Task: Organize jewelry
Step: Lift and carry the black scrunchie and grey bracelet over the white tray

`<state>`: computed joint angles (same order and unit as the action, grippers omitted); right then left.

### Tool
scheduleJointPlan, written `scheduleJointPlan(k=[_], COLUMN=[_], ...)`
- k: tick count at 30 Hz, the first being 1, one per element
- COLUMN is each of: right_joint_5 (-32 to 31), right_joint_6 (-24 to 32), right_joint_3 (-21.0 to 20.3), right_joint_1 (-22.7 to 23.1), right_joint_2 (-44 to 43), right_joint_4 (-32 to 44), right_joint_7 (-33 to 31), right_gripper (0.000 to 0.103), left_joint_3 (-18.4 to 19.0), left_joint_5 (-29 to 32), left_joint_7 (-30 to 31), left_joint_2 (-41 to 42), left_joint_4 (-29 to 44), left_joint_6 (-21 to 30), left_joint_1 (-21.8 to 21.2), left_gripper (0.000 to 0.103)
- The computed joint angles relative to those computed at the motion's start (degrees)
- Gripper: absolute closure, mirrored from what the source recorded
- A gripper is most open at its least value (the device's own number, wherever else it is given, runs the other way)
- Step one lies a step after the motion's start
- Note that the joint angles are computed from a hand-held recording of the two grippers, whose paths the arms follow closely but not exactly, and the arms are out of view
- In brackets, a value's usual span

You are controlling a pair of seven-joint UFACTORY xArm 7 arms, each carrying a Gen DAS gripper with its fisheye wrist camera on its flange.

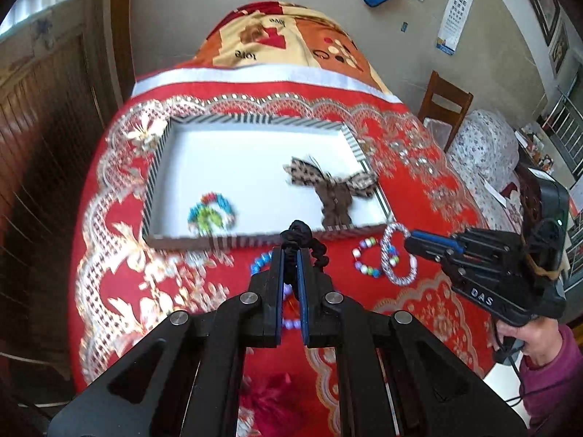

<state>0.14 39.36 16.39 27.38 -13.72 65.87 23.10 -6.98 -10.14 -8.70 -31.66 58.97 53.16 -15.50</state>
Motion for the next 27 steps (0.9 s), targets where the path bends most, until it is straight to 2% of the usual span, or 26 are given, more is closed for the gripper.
scheduleJointPlan(k=[12,27], right_joint_5=[-1.3,1.2], right_joint_6=[1.1,2.4], right_joint_3=[-1.2,-3.1], right_joint_1=[-0.5,0.2], right_joint_2=[8.7,19.1], right_joint_4=[9.3,19.4], right_joint_7=[-1.3,-5.2], right_gripper=[0.097,0.097], left_joint_3=[0.2,0.9], left_joint_5=[3.8,7.7], left_joint_7=[-1.5,-4.4], left_joint_2=[10.8,19.7], left_joint_4=[7.3,12.7], left_joint_6=[-3.3,-3.8], left_joint_1=[3.0,5.0], left_gripper=[0.097,0.097])
